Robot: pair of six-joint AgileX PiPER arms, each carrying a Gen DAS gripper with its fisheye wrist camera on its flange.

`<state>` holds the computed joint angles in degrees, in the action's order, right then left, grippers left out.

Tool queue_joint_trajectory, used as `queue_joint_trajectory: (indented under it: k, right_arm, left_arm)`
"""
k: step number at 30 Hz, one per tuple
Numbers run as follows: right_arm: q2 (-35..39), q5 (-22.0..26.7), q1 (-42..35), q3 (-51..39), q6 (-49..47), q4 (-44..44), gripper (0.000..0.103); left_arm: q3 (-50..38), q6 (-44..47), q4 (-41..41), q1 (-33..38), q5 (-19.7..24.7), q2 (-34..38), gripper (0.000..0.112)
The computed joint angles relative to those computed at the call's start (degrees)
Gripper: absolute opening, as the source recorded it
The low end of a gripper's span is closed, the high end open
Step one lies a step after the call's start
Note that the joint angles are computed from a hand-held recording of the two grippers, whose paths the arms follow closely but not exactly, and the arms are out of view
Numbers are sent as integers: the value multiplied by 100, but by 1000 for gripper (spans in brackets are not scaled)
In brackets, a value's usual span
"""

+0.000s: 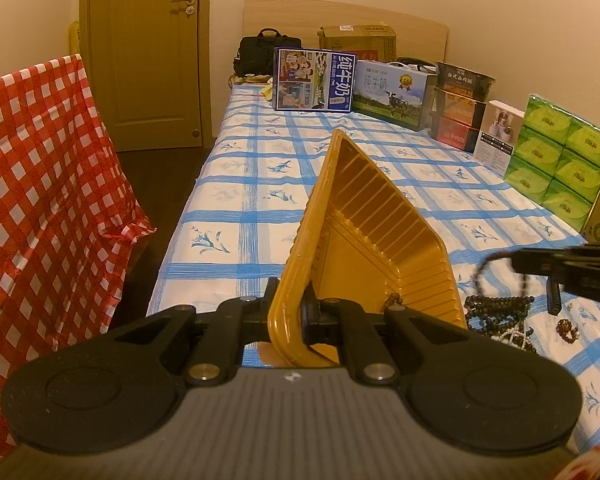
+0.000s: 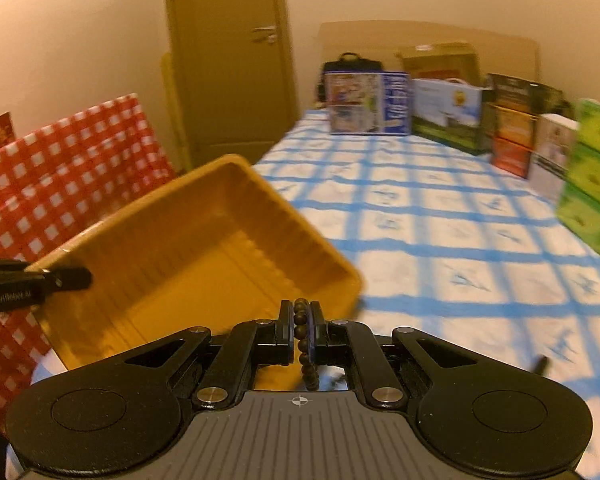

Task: Organize jewelry
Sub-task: 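Carry the reddish-brown bracelet into the tray and open the right tool, then grasp the small silver piece beside the beads with the right tool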

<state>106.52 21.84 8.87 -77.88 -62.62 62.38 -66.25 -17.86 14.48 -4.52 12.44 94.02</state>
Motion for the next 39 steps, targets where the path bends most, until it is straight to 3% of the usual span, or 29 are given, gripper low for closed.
queue_joint_trajectory:
  k: [8,13,15,17,28,33,39]
  right_arm:
    - [819,50,390,-920,893,-783,6]
    - [938,385,278,-990,684,-310,11]
    - [798,227,244,-773,599,-222,35]
    - [601,81,141,-432,272,137,41]
    - [-617,-1066,-965,2058,-1273,1557,41]
    - [-679,-1206,-1532,2292,-644,1020,41]
    - [-528,-1228,-1813,2211,-1251,1357,41]
  left_arm:
    - [21,163,-220,-15,-40,-10,8]
    - [18,164,-230,-13,-36,-11,8]
    - [13,97,-163,-26,-28,-9,8]
    - [15,170,-234,-11,-31,-11,8]
    - [-1,289,-345,12,-12,-16,9]
    - [29,397,-434,51,-40,-23,9]
    - [51,212,-216,22,-8,-61,9]
